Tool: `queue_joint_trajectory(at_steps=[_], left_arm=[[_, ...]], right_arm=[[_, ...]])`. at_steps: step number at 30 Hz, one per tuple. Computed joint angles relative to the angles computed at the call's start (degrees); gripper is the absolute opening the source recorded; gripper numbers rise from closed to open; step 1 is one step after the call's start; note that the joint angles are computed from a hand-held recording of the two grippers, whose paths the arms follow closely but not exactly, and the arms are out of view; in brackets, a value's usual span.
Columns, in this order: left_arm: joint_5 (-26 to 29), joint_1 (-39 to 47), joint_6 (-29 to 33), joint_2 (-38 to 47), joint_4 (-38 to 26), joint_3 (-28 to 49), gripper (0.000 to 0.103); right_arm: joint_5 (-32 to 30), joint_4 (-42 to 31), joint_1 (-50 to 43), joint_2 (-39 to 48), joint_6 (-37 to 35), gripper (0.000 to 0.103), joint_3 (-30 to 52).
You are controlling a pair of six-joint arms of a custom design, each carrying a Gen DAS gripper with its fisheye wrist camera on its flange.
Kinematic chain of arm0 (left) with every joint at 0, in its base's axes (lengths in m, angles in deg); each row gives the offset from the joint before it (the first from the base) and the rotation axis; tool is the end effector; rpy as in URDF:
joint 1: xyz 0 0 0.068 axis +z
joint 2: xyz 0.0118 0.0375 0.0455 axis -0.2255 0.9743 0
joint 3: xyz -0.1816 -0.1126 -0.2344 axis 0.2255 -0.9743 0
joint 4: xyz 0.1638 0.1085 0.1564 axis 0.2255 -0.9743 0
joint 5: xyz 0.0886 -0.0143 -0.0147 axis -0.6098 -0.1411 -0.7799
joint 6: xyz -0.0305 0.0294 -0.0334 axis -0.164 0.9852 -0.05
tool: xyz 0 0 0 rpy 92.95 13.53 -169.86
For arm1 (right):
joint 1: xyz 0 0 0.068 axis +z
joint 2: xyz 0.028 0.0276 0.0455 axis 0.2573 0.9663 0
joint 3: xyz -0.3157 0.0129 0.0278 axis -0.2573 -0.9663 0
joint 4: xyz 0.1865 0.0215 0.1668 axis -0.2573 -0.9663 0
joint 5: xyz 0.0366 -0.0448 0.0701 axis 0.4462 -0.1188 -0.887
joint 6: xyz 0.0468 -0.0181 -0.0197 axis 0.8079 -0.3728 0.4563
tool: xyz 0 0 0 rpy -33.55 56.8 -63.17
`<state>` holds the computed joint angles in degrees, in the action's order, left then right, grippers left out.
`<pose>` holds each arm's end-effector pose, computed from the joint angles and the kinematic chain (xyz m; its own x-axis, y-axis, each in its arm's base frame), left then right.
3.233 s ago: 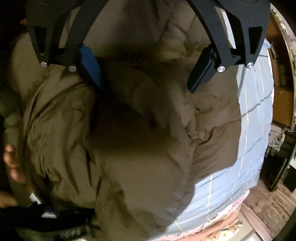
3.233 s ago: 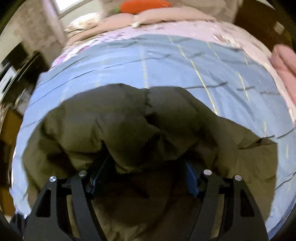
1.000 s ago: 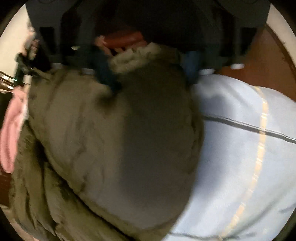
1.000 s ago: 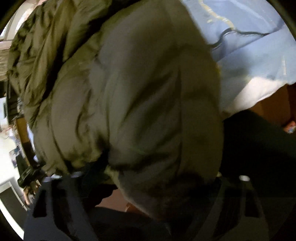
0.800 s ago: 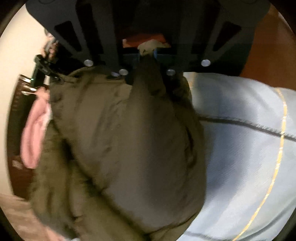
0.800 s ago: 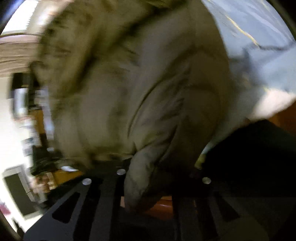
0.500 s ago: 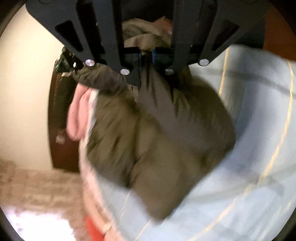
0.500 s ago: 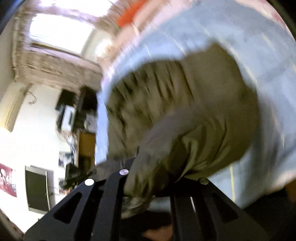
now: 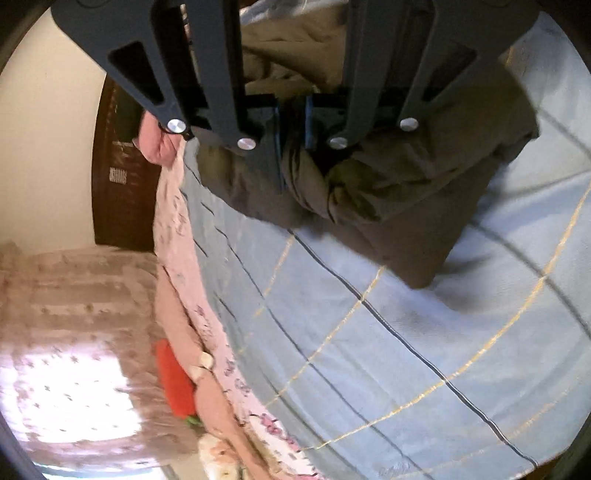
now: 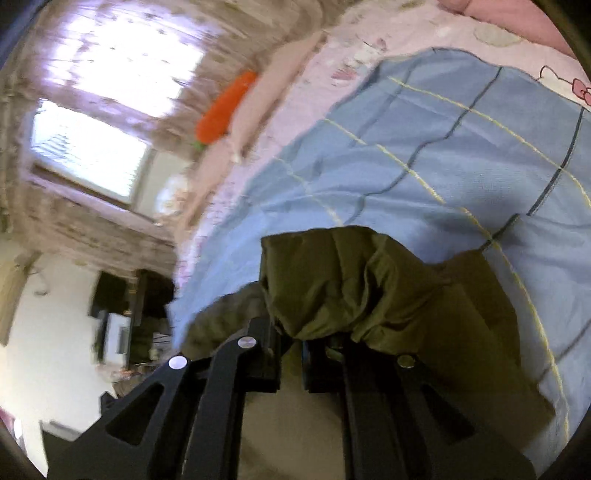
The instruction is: Fold large clothes
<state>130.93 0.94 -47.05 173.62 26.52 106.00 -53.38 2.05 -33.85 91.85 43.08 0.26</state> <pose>0.4207 0.0784 0.1609 -0.9352 -0.3488 -0.0610 -0.2002 0.6629 -0.7215 0.1942 -0.1837 0.1539 -0.4499 0.8586 -0.2457 0.4878 0.4667 0.7377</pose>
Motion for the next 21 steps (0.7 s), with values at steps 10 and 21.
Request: queue_joint_trajectory(at_steps=[10, 21], left_arm=[[-0.08, -1.00, -7.06, 12.77, 1.14, 6.78, 0.013], [3.21, 1.57, -8.66, 11.28, -0.18, 8.44, 0.014]], right_arm=[[-11.87, 4.86, -7.44, 13.11, 10.81, 0.072, 4.96], [-1.85, -16.43, -2.65, -13.73, -12.74, 0.085, 0.75]])
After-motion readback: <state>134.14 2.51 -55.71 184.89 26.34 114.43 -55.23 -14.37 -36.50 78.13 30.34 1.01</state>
